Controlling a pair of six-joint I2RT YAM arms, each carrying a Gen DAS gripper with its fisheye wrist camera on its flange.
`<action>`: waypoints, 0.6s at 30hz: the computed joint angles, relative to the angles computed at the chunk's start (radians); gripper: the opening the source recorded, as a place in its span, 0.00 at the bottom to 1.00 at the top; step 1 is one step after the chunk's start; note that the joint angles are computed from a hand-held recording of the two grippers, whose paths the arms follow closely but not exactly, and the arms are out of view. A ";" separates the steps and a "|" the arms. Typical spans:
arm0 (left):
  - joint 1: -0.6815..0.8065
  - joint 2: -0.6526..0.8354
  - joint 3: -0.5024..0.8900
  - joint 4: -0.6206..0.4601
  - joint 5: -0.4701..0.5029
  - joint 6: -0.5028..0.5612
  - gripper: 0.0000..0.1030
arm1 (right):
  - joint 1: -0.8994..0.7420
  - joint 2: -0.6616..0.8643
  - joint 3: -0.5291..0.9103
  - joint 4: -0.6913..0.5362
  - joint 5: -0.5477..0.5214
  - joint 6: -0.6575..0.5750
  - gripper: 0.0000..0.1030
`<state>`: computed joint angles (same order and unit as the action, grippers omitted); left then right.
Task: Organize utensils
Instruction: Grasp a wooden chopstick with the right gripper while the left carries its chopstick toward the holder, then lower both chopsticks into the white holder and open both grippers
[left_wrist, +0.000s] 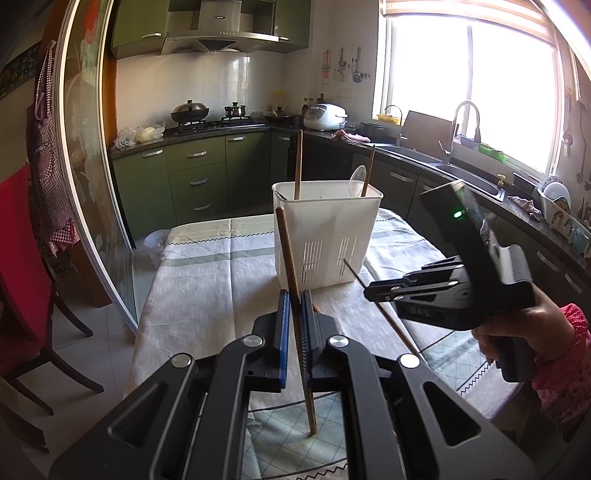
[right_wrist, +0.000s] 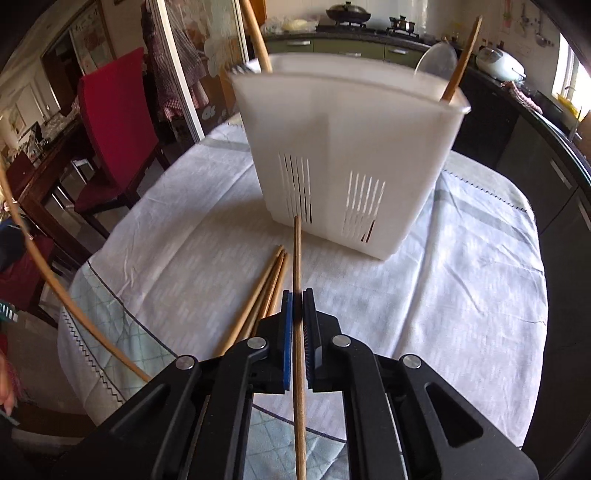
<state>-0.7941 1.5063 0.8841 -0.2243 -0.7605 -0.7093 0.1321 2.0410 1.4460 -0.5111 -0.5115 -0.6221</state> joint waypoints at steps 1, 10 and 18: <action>-0.001 0.005 0.007 -0.003 -0.001 0.000 0.06 | -0.027 -0.043 -0.038 0.023 -0.043 0.000 0.06; -0.012 0.005 0.009 -0.006 -0.007 -0.004 0.06 | -0.279 -0.321 -0.330 0.176 -0.340 -0.009 0.06; -0.029 0.009 0.021 -0.019 -0.020 -0.011 0.05 | -0.397 -0.378 -0.369 0.101 -0.431 -0.082 0.06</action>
<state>-0.8232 1.5154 0.9048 -0.2433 -0.7803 -0.7203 -0.2649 1.6626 1.0769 -0.4106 -0.9427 -0.7038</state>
